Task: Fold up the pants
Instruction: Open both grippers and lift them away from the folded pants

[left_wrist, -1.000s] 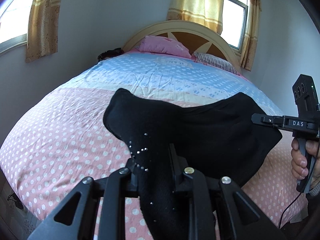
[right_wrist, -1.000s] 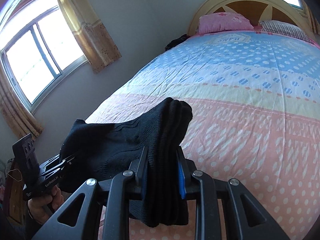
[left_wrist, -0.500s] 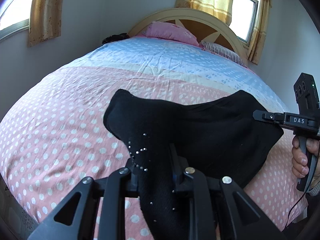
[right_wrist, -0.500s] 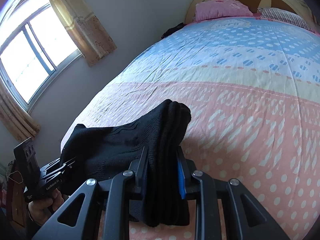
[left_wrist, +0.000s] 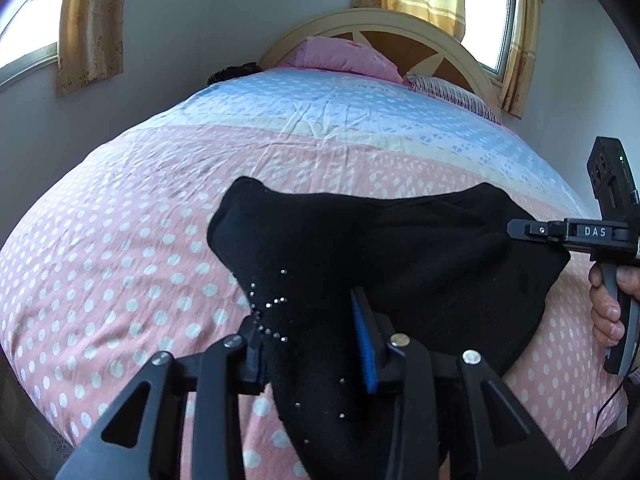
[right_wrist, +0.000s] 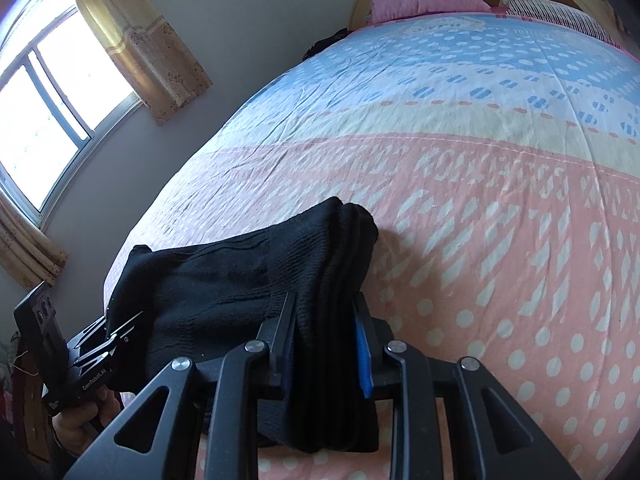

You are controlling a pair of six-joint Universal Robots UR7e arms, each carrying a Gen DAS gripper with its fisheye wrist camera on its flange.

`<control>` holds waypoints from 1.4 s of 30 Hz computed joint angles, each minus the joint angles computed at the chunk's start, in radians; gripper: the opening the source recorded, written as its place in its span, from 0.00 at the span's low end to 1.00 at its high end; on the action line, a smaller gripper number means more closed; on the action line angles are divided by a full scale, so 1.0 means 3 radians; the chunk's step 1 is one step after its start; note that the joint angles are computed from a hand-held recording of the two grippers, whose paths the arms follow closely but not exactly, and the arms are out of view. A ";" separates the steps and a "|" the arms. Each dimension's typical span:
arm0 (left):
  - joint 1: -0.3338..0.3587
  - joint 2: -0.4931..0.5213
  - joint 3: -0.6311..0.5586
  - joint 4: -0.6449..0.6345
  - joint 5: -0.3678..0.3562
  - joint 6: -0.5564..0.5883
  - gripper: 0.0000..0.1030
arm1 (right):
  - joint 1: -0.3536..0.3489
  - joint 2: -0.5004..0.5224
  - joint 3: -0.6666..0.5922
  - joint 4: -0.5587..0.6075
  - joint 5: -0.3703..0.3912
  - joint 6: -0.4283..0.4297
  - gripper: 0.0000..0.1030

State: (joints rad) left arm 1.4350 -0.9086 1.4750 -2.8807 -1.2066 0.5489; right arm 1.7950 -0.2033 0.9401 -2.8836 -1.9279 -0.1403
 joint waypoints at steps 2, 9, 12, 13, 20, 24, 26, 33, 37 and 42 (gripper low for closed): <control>-0.0002 -0.0001 0.0021 -0.0059 0.0021 0.0013 0.43 | -0.0008 0.0005 -0.0008 0.0013 0.0001 -0.0005 0.26; 0.0021 0.0024 0.0037 -0.0183 0.0093 0.0024 0.67 | -0.0007 0.0080 -0.0065 -0.0089 -0.0227 -0.0055 0.50; 0.0026 0.0018 0.0033 -0.0205 0.0149 -0.0037 0.79 | -0.0014 -0.0042 0.0183 -0.0349 -0.0200 0.0042 0.53; 0.0023 0.0000 0.0039 -0.0193 0.0183 -0.0083 0.81 | 0.0001 -0.0087 0.0283 -0.0474 -0.0254 0.0031 0.54; -0.0079 -0.0151 0.0284 -0.0550 0.0417 -0.0045 0.87 | 0.0150 -0.0457 0.0996 -0.1199 -0.0647 -0.0124 0.54; -0.0163 -0.0325 0.0506 -0.0732 0.0344 -0.0050 0.87 | 0.0287 -0.0684 0.1468 -0.1629 -0.0700 -0.0285 0.54; -0.0218 -0.0415 0.0624 -0.0846 0.0297 -0.0023 0.87 | 0.0368 -0.0749 0.1650 -0.1844 -0.0742 -0.0423 0.54; -0.0395 -0.0671 0.0940 -0.1146 0.0111 0.0014 0.94 | 0.0628 -0.0892 0.2170 -0.2768 -0.0854 -0.0863 0.65; -0.0471 -0.0757 0.1071 -0.1244 0.0075 0.0065 0.97 | 0.0724 -0.0885 0.2251 -0.3134 -0.0859 -0.1040 0.66; -0.0527 -0.0816 0.1179 -0.1380 0.0051 0.0155 1.00 | 0.0804 -0.0886 0.2246 -0.3186 -0.0862 -0.1136 0.67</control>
State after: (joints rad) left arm 1.2770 -1.1534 1.8288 -3.2948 -1.1912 0.5953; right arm 2.0363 -0.4691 1.6139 -3.8393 -2.1865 -0.4813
